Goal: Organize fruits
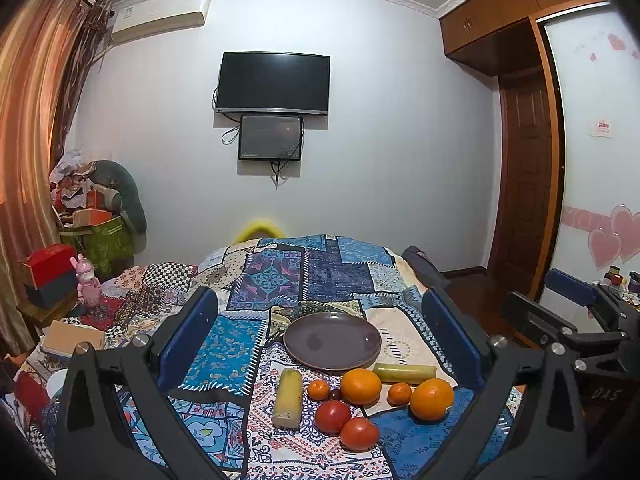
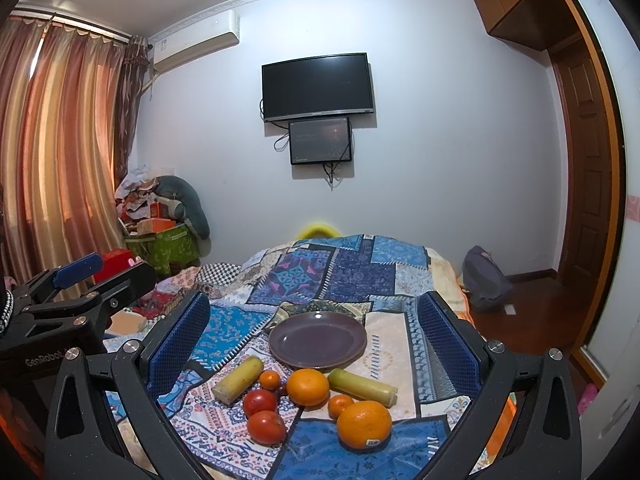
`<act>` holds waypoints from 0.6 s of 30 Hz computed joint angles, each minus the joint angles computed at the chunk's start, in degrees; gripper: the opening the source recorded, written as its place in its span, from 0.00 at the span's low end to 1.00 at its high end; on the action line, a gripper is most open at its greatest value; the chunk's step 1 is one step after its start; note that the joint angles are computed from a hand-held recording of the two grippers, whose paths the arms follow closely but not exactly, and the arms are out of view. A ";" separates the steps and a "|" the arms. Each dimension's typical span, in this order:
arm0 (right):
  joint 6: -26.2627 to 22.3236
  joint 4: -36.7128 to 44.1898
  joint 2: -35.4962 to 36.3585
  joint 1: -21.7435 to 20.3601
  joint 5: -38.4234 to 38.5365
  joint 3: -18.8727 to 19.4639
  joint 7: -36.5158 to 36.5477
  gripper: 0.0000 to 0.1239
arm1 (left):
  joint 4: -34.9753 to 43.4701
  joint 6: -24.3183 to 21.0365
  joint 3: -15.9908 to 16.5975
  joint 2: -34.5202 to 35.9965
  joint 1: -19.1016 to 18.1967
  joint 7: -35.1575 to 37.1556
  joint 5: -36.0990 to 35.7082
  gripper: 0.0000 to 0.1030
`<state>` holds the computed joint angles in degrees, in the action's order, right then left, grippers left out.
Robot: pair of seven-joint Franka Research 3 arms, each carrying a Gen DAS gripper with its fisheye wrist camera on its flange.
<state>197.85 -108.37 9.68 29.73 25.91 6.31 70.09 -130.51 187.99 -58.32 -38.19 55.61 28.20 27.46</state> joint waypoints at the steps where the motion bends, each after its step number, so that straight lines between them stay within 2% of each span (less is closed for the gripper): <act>1: -0.13 -0.03 -0.02 -0.13 -0.14 0.10 0.11 0.83 | -0.01 0.11 -0.04 0.00 0.02 0.03 0.00 1.00; 6: -0.69 0.32 0.28 0.71 0.55 -0.74 -0.90 0.83 | -0.21 1.12 -0.27 0.28 0.33 0.47 -0.28 1.00; 10: -1.79 0.25 0.66 -2.76 -3.13 2.08 1.88 0.82 | -0.05 1.40 -0.82 1.47 0.65 1.46 -0.82 1.00; 11: -2.25 0.34 0.81 -2.60 -3.32 1.75 2.10 0.81 | 0.09 1.24 -1.16 1.69 0.92 1.65 -0.91 0.99; 16: -7.28 2.36 2.23 2.73 -1.62 -4.95 1.76 0.68 | 1.94 -0.90 -2.51 6.96 1.28 3.53 0.21 0.86; 18: -9.62 3.16 2.98 2.90 -2.57 -6.03 3.18 0.64 | 2.88 -2.10 -3.69 9.05 2.17 3.60 0.99 0.82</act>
<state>188.23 -105.21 12.66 32.64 23.34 0.28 73.26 -127.63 185.89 -62.01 -29.13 57.78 31.79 28.44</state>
